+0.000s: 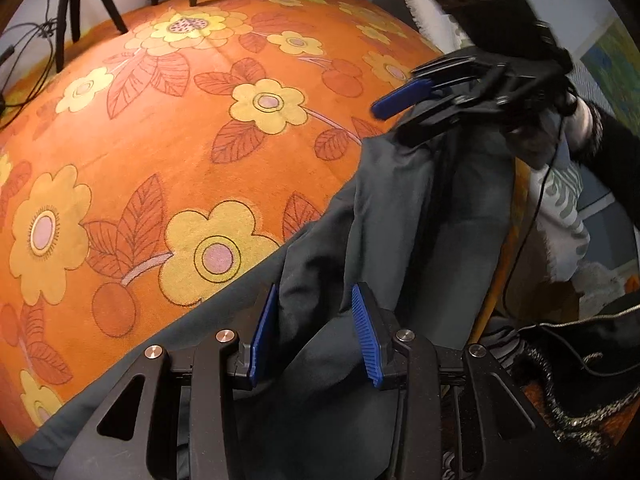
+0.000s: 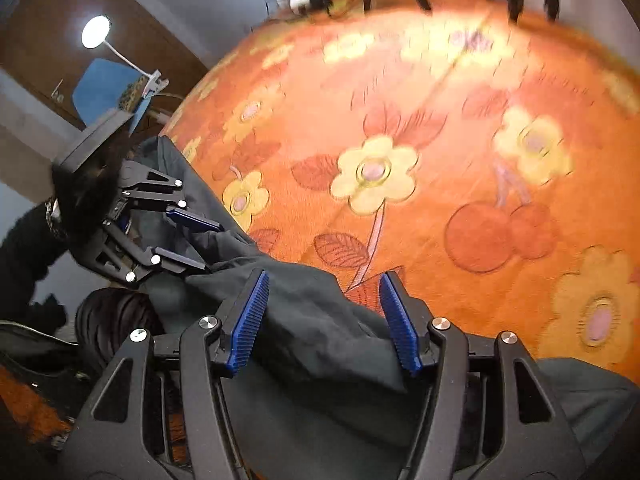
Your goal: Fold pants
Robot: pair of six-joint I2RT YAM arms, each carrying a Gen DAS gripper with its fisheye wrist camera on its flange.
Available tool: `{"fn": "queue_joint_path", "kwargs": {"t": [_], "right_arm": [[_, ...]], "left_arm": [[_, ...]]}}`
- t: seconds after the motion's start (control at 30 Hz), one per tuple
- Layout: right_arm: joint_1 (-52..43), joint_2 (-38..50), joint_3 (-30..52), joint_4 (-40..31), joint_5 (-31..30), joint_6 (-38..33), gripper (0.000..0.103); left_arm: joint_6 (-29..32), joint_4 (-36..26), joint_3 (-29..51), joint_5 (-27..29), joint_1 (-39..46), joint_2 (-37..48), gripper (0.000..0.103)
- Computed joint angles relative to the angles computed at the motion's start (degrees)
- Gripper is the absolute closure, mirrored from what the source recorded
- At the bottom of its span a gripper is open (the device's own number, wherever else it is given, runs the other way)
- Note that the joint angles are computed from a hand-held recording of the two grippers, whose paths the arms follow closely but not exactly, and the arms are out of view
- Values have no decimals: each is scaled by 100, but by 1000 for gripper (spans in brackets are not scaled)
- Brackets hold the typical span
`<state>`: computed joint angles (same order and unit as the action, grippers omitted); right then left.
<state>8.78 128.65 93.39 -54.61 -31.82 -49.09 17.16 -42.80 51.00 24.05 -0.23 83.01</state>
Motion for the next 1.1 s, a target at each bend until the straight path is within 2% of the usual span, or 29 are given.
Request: {"fn": "queue_joint_path", "kwargs": {"t": [0.07, 0.1, 0.13, 0.2, 0.3, 0.47, 0.63, 0.67, 0.77, 0.87, 0.97, 1.1], "right_arm": [[117, 232, 178, -189, 200, -45, 43], [128, 139, 5, -53, 181, -111, 43], [138, 201, 100, -255, 138, -181, 47], [157, 204, 83, -405, 17, -251, 80], [186, -503, -895, 513, 101, -327, 96], [68, -1437, -1671, 1432, -212, -368, 98], [57, -1778, -1751, 2358, -237, 148, 100], [73, -1743, -1659, 2458, -224, 278, 100], [257, -1744, -1721, 3561, 317, 754, 100], [468, -1372, -1361, 4054, 746, 1148, 101], [675, -956, -1075, 4343, 1225, 1114, 101], [829, -185, -181, 3650, 1803, 952, 100]], "left_arm": [[62, -10, -17, 7, 33, -24, 66], [81, -19, -22, 5, 39, -29, 66], [96, -15, -22, -13, 47, -37, 66], [90, -25, 1, -43, 75, -51, 66], [145, -124, 57, -108, 298, -325, 66], [388, -561, 104, 146, 1321, -1153, 66], [861, -898, 27, 198, 2221, -1451, 66], [794, -843, 2, 190, 2234, -1388, 66], [634, -597, -177, 72, 2163, -1222, 66], [481, -101, -277, -123, 2119, -905, 66], [316, 288, -262, -269, 2144, -489, 66], [270, 501, -276, -313, 2342, -164, 66]]}}
